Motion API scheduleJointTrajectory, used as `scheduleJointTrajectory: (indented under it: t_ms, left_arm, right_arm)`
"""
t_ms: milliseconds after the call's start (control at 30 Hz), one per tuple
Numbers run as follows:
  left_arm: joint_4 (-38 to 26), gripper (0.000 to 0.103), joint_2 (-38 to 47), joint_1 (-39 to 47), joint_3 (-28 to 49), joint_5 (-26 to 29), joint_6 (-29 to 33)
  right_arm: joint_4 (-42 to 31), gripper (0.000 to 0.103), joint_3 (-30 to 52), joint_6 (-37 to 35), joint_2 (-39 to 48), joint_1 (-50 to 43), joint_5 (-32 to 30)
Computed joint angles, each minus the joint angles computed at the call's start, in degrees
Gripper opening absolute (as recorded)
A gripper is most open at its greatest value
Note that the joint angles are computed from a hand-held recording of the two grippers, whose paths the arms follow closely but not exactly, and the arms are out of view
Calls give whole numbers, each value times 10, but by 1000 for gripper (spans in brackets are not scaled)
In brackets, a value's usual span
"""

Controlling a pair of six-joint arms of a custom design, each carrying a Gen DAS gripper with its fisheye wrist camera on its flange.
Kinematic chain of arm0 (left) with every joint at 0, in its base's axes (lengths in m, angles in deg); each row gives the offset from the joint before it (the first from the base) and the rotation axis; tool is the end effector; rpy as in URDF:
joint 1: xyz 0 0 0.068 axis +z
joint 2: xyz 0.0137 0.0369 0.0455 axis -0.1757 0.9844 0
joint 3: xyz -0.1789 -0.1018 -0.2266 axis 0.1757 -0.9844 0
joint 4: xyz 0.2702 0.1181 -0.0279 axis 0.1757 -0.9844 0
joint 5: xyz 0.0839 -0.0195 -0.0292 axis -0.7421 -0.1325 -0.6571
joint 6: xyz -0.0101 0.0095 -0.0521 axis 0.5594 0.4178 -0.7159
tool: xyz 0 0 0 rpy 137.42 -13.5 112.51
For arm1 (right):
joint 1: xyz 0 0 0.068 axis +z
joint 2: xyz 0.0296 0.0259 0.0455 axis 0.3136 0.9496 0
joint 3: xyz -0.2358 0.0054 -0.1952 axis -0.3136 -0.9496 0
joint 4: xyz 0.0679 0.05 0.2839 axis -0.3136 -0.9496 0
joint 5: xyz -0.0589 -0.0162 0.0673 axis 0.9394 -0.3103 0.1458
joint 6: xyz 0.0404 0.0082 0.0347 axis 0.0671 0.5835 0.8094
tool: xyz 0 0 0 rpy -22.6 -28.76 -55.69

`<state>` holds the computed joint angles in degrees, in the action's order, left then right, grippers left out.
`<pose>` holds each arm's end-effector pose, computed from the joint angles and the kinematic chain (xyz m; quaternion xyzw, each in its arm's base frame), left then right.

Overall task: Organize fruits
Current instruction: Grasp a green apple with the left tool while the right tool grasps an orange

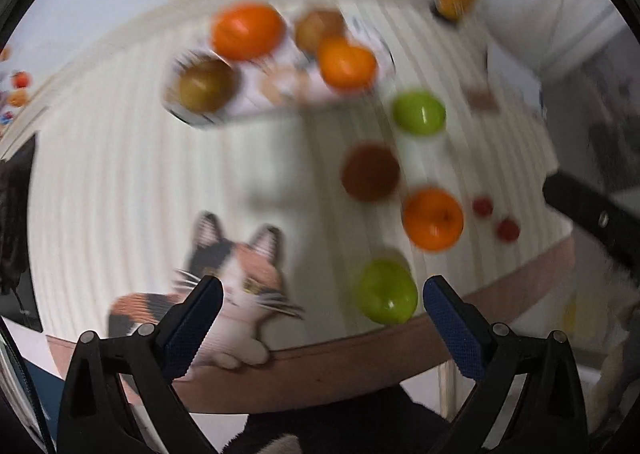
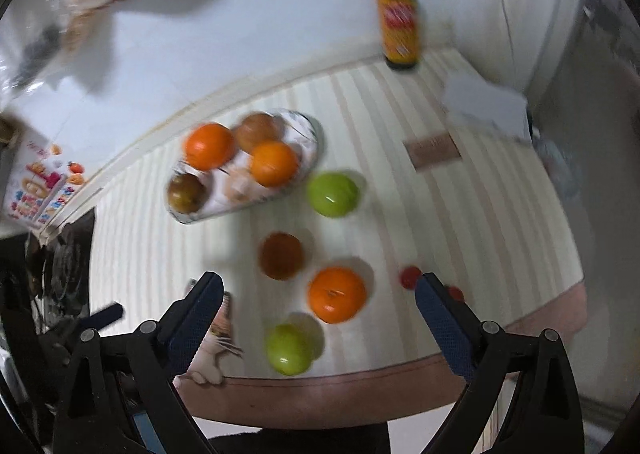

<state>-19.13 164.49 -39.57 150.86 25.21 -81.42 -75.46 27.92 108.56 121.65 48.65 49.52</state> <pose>0.3760 -0.2173 0.1808 0.3267 0.9404 -0.0729 0.0601 0.2530 0.1380 0.2384 0.3347 0.9194 0.0442 0.2018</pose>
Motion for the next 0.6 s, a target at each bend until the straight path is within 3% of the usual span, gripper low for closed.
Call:
scheduleJointTrajectory:
  t_ms: [100, 233, 300, 367, 600]
  left_arm:
    - [-16, 103, 53, -31, 16, 0, 7]
    - [-42, 102, 111, -55, 51, 21, 10]
    - [-41, 91, 124, -62, 57, 28, 10]
    - [-39, 53, 133, -70, 57, 23, 12]
    - [-9, 52, 101, -45, 27, -4, 14]
  right_arm:
    - [31, 73, -50, 0, 2, -20, -33]
    - [75, 73, -105, 15, -5, -31, -59]
    - [88, 73, -123, 23, -8, -34, -68]
    - [101, 73, -133, 26, -9, -39, -77]
    - [153, 73, -135, 3, 27, -62, -115]
